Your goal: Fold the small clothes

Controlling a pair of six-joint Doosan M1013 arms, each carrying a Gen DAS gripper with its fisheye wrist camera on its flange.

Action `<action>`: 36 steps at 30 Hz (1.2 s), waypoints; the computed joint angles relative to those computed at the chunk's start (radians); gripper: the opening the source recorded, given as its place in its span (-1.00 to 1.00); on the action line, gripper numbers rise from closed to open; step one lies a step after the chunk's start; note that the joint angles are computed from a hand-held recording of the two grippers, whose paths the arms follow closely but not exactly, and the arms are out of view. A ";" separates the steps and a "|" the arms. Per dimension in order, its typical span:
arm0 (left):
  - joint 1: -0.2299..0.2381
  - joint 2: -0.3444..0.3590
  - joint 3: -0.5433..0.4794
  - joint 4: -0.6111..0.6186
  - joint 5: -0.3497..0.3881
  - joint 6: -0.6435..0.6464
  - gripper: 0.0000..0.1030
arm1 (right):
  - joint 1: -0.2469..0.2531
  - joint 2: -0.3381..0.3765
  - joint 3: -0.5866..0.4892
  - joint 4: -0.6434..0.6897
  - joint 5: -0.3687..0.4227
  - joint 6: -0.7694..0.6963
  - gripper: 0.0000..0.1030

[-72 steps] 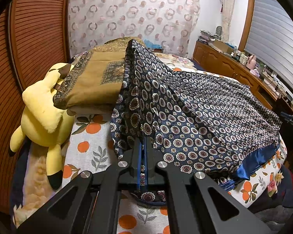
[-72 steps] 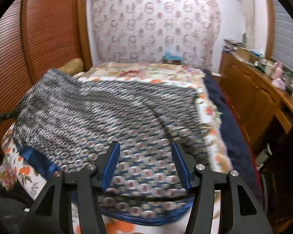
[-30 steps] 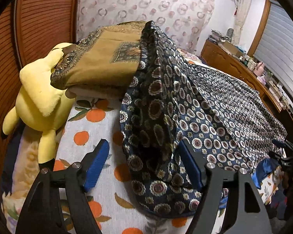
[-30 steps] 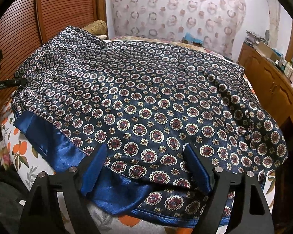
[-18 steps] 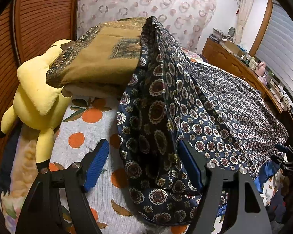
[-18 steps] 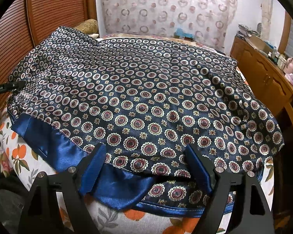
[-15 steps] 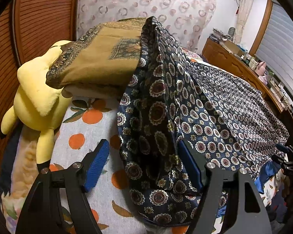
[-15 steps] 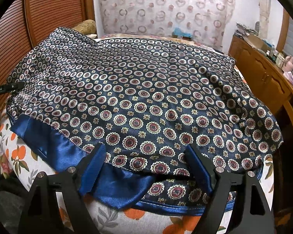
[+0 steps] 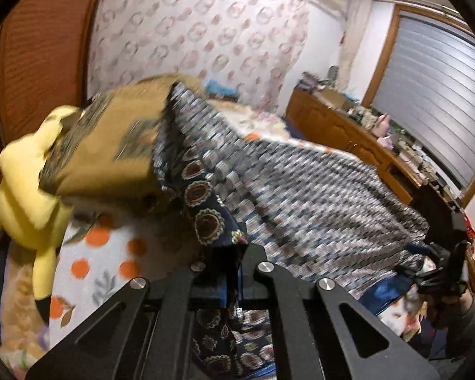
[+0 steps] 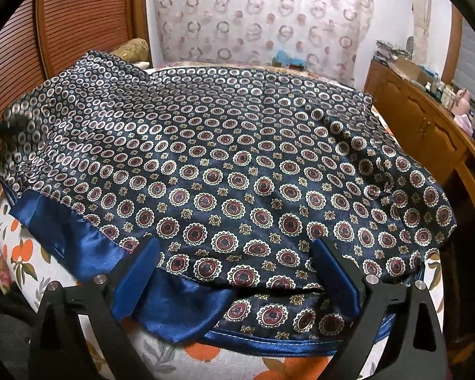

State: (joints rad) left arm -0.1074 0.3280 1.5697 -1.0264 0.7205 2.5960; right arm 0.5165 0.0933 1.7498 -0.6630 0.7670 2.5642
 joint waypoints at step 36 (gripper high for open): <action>-0.223 -0.016 -0.156 -0.080 0.274 0.176 -0.92 | -0.012 -0.267 0.201 -0.256 -0.042 0.301 0.87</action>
State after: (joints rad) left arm -0.3308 0.3118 1.4136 -1.1068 0.9947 2.7718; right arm 0.5043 -0.1738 1.9503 -0.9193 0.7246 2.8650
